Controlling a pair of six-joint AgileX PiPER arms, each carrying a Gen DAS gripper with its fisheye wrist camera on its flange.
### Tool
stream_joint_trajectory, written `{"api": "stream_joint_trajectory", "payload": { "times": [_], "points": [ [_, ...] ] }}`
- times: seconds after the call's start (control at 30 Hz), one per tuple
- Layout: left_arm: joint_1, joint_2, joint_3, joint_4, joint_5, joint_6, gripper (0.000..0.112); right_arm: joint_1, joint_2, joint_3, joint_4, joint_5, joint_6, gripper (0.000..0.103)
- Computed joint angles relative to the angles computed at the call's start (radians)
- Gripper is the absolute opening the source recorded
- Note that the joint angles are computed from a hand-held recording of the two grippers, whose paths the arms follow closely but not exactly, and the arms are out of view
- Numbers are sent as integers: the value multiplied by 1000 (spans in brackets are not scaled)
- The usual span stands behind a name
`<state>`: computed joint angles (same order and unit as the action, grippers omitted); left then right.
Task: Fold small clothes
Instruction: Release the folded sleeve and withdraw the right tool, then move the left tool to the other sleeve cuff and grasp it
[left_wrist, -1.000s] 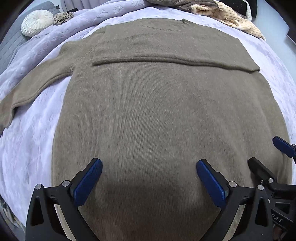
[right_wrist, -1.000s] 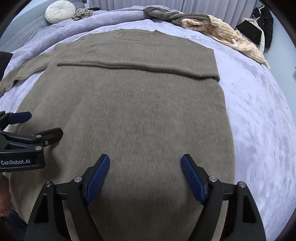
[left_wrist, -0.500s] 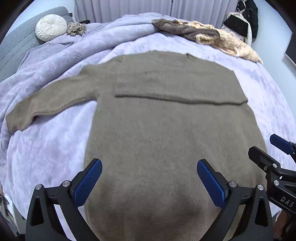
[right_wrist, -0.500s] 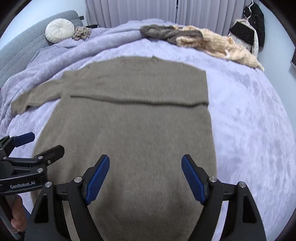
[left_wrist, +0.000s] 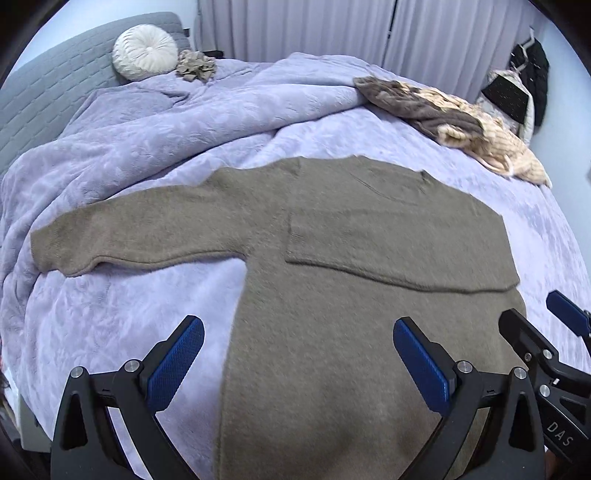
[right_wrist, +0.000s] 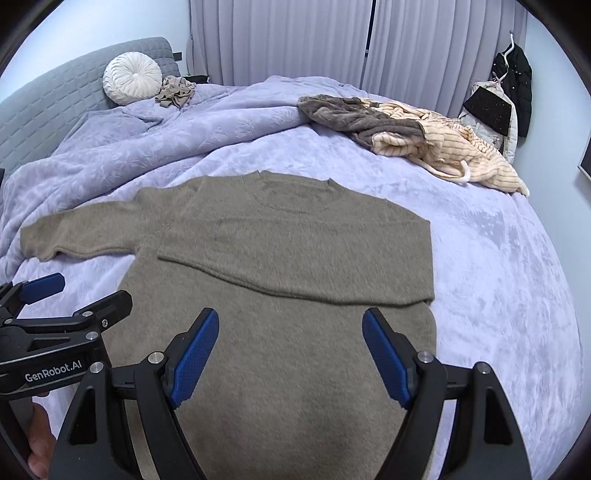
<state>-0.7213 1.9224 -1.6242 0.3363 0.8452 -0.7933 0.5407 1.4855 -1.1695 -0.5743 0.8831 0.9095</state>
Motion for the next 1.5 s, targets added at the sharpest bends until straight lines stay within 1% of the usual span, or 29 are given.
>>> {"api": "stream_joint_trajectory", "payload": {
  "times": [0.07, 0.17, 0.33, 0.57, 0.73, 0.97, 1.23, 1.27, 1.37, 1.43, 1.47, 1.5],
  "points": [
    [43, 11, -18, -21, 7, 2, 103, -6, 37, -45, 6, -2, -11, 83],
    [111, 13, -15, -61, -9, 15, 103, -9, 98, -115, 16, -3, -33, 83],
    [209, 11, 3, -90, -33, 38, 103, -1, 219, -254, 54, 12, -84, 83],
    [306, 5, 37, -124, -71, 79, 103, 27, 376, -457, 96, 47, -140, 83],
    [366, 12, 51, -155, -95, 113, 103, 47, 479, -600, 118, 85, -184, 83],
    [457, 24, 68, -198, -127, 157, 103, 80, 615, -812, 141, 166, -246, 83],
    [610, 58, 87, -221, -163, 189, 103, 120, 769, -1061, 164, 263, -315, 83],
    [639, 66, 92, -252, -180, 213, 103, 125, 785, -1084, 167, 272, -321, 83],
    [741, 116, 100, -437, -248, 354, 103, 141, 831, -1149, 175, 301, -343, 83],
    [816, 188, 76, -603, -277, 477, 103, 151, 849, -1173, 175, 313, -355, 83],
    [839, 216, 63, -655, -282, 511, 103, 157, 855, -1181, 170, 319, -359, 83],
    [866, 245, 56, -746, -295, 578, 103, 162, 862, -1190, 164, 326, -361, 83]
  ]
}}
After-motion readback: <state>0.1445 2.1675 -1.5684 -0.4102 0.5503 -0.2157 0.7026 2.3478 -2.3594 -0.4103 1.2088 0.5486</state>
